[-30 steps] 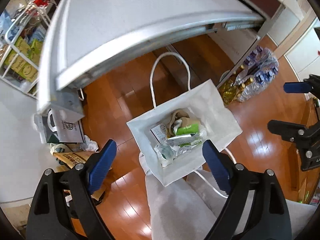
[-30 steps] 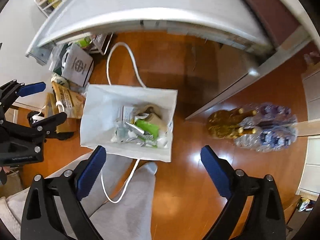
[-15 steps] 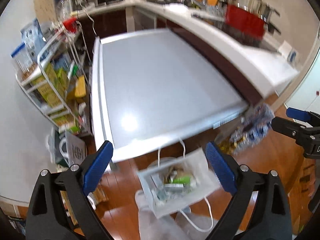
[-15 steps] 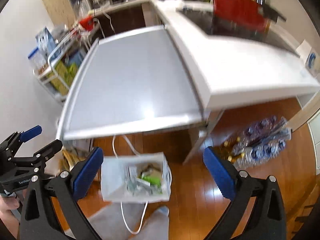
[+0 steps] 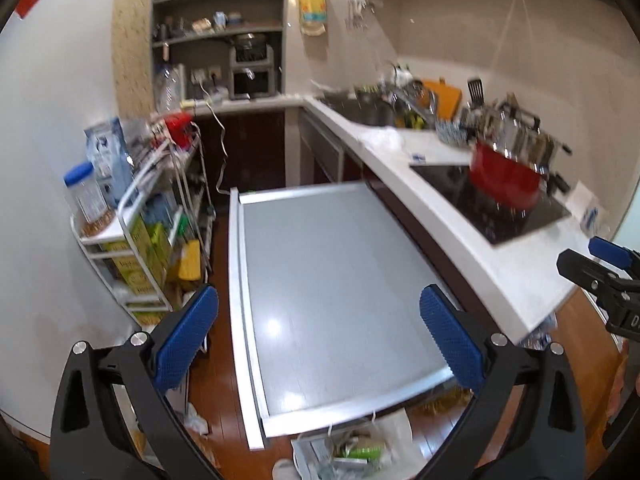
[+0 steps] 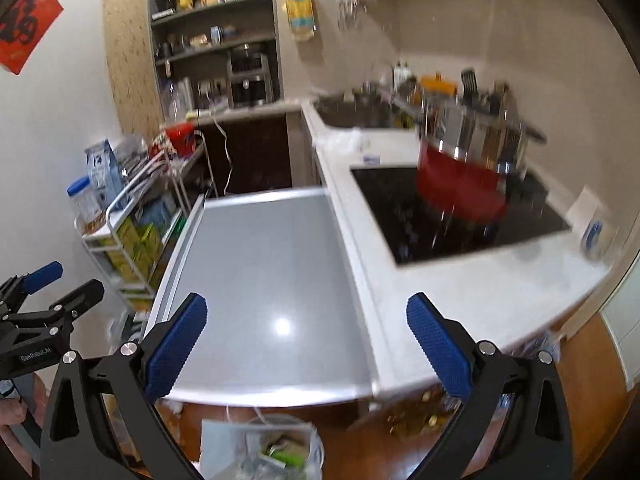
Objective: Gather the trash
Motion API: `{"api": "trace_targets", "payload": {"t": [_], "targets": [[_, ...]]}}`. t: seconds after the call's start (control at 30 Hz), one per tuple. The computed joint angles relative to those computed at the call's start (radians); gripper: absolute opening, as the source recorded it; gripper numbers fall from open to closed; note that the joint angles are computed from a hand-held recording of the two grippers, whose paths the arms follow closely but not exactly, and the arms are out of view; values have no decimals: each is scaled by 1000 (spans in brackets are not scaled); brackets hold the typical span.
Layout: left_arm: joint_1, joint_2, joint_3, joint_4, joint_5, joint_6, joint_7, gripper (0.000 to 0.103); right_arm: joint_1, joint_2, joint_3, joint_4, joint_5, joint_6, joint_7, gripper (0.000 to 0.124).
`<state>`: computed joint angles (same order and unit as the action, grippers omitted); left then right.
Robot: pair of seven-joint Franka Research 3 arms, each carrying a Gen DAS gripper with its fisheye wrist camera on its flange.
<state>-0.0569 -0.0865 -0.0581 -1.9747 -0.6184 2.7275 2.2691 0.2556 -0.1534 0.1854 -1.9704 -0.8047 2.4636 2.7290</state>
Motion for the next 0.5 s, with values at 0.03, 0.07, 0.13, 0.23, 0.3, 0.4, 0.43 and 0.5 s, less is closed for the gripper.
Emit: {"api": "trace_targets", "payload": {"t": [0.03, 0.07, 0.13, 0.23, 0.3, 0.4, 0.43, 0.5], "targets": [[2, 1, -2, 6, 8, 12, -18, 101, -1, 3, 2, 11, -12, -3, 2, 99], [2, -1, -3, 9, 13, 16, -30, 101, 0, 9, 4, 24, -18, -9, 4, 99], [4, 0, -4, 15, 29, 21, -56, 101, 2, 14, 6, 38, -39, -17, 16, 99], [3, -3, -6, 7, 66, 50, -87, 101, 11, 22, 3, 53, -45, -18, 20, 99], [-1, -11, -6, -6, 81, 75, -92, 101, 16, 30, 4, 64, -58, -26, 29, 99], [-15, -14, 8, -2, 42, 72, -56, 101, 25, 36, 1, 74, -71, -34, 38, 99], [-20, -16, 14, 2, 16, 59, -36, 101, 28, 35, 0, 72, -74, -35, 41, 99], [-21, -14, 19, 12, -14, 43, -16, 101, 32, 37, -1, 78, -84, -42, 48, 99]]}}
